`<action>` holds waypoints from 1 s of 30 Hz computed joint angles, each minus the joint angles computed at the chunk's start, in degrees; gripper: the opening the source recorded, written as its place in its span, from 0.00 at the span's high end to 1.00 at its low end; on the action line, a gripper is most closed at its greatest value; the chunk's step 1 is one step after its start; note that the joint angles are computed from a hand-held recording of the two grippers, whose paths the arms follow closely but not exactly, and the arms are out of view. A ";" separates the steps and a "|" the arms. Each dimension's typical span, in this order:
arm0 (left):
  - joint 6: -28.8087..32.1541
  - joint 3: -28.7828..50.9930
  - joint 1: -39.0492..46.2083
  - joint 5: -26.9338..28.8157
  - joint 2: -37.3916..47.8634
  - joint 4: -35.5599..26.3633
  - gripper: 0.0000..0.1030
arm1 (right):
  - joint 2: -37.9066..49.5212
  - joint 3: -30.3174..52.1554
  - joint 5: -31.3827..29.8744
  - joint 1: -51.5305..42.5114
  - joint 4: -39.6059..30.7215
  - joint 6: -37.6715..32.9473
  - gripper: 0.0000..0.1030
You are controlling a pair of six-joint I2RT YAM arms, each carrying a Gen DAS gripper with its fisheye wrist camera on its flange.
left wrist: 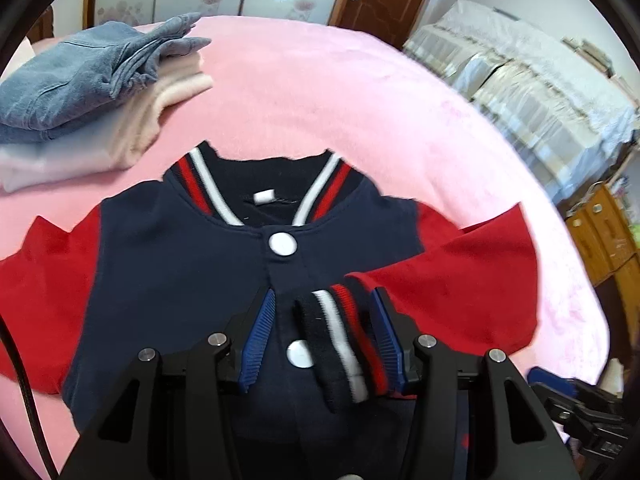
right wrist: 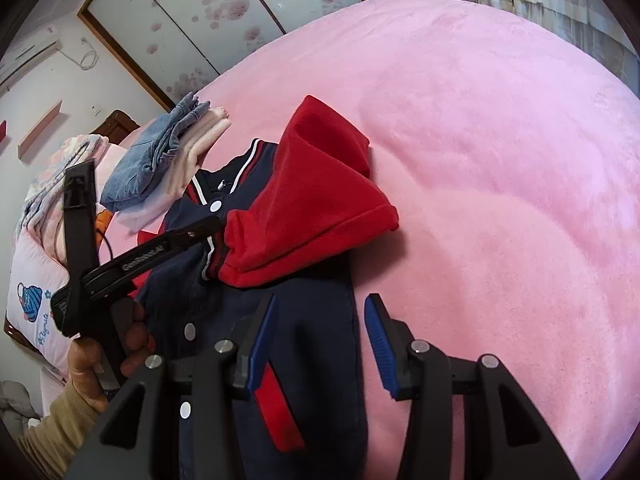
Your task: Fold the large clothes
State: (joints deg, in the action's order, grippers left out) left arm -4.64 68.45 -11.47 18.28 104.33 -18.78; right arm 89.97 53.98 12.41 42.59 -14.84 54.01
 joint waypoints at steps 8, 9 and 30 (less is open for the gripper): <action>1.74 4.31 1.46 5.85 5.91 -3.49 0.61 | -0.95 -2.04 -0.49 -0.04 1.55 0.77 0.56; 1.47 4.61 1.82 6.93 6.52 -3.43 0.61 | -0.99 -2.17 -0.39 -0.06 1.63 0.83 0.56; 0.27 28.36 6.88 12.06 2.59 -26.24 0.96 | 11.75 11.59 4.53 -3.04 -5.09 -9.86 0.56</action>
State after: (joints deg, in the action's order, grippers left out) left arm -4.36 96.80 -4.58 30.34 106.92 -45.02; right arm 101.72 65.56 16.93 39.55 -19.92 44.15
